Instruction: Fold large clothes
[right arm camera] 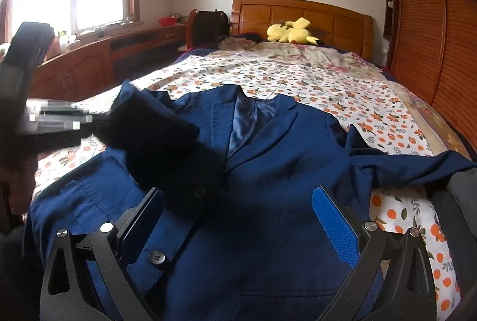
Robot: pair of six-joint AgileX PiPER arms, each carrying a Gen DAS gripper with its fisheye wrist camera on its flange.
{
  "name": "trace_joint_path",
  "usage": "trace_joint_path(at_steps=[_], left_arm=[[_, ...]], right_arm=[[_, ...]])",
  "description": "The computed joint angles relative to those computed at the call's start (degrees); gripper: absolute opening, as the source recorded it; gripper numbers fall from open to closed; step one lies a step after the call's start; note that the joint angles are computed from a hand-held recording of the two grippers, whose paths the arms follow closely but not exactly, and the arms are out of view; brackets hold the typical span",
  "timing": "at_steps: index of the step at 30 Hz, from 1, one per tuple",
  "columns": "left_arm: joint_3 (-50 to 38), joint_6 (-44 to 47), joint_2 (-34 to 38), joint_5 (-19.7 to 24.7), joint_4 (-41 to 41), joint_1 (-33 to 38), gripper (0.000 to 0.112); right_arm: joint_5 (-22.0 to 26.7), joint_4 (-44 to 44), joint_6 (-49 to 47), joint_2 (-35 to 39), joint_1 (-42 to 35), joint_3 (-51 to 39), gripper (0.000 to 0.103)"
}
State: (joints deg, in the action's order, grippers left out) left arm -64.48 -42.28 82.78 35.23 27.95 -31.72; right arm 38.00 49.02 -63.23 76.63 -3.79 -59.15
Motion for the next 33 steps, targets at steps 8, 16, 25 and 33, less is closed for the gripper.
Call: trace_joint_path(at_steps=[8, 16, 25, 33], left_arm=[[11.09, -14.45, -4.47, -3.56, 11.56, -2.57, 0.062], [17.27, -24.78, -13.8, -0.21, 20.87, -4.48, 0.092], [24.22, -29.91, -23.87, 5.23, 25.97, -4.97, 0.1], [27.36, -28.91, -32.78, 9.58, 24.88, -4.73, 0.1]], right_arm=[[-0.02, -0.24, 0.75, 0.86, 1.39, -0.67, 0.096], [-1.96, -2.88, 4.33, 2.52, 6.78, -1.15, 0.096], [-3.57, -5.02, 6.38, 3.99, 15.02, -0.84, 0.088], [-2.88, -7.91, 8.16, 6.87, 22.74, -1.88, 0.077]])
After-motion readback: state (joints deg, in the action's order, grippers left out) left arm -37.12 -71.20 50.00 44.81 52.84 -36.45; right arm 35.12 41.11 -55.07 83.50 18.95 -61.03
